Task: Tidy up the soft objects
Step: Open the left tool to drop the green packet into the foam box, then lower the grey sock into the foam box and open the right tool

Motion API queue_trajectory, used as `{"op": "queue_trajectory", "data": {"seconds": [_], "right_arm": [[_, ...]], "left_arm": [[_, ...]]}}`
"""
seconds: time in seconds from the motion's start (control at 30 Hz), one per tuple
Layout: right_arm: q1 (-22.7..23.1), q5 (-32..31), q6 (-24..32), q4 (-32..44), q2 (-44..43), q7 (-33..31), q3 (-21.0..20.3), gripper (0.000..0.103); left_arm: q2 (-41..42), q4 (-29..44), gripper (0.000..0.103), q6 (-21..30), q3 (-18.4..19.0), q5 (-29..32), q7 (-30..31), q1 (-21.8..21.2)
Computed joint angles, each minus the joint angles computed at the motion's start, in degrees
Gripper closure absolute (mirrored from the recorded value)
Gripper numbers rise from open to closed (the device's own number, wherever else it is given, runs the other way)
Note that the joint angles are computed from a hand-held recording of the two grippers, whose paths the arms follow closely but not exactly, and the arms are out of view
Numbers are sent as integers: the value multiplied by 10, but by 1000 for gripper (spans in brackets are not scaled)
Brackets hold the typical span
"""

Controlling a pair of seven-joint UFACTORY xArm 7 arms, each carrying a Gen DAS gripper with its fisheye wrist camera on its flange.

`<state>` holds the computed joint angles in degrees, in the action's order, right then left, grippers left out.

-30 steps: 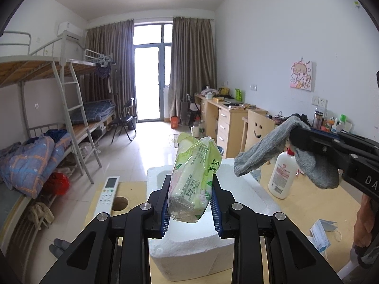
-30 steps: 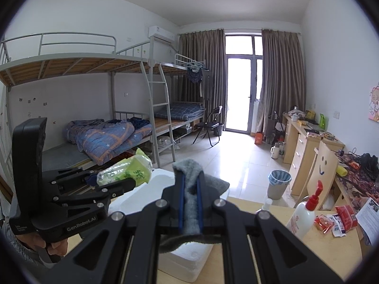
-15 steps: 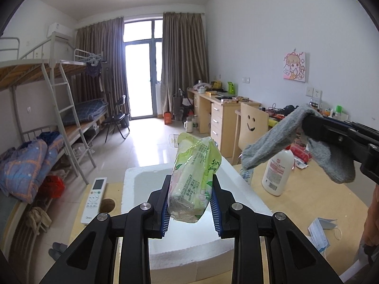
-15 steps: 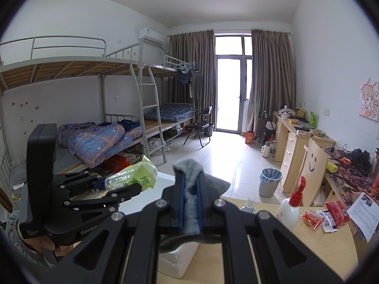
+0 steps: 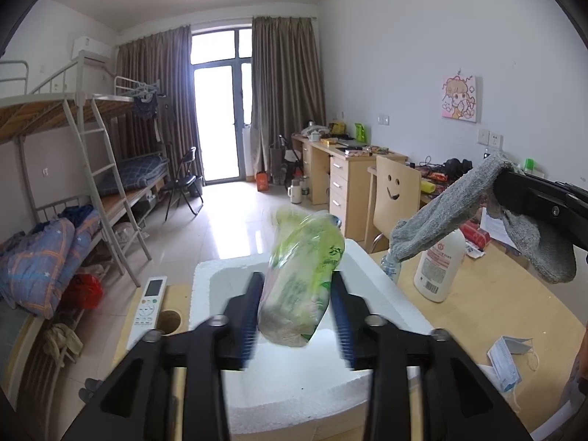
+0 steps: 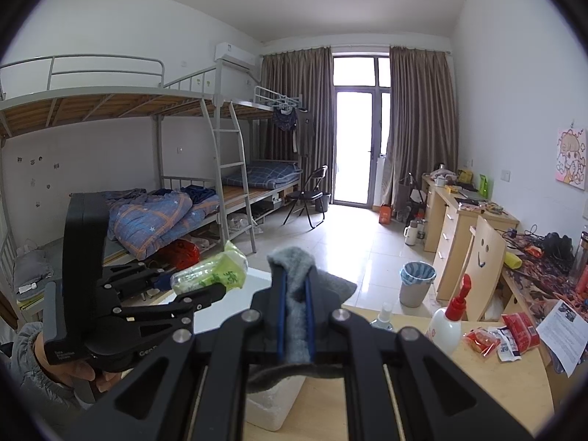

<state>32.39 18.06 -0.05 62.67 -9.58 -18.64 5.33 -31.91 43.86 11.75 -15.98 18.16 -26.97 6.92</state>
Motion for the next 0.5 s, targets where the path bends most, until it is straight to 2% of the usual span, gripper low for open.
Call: {"op": "queue_trajectory", "data": {"seconds": [0.03,0.13,0.2,0.3,0.4,0.5], "right_arm": [[4,4,-1,-2,-1,-4,-3,91],[5,6,-1,-1,-1,-5,-5,91],[6,7,1,0,0,-5,-5,91],[-2,-1,4,5,5,2,3,91],[-1,1,7,13,11,-2,4,91],[3,13,9,20,18,-16,3,91]], "left_arm": [[-4,-2,27,-4,-6,3,-9,10],[-14,-9,21,-13,-12,9,-21,24],[-14,-14,12,-16,3,0,-12,8],[-24,-25,9,-27,13,-13,-6,-3],[-39,-34,3,-31,5,-16,-9,11],[-55,-42,3,-32,2,-20,-10,20]]}}
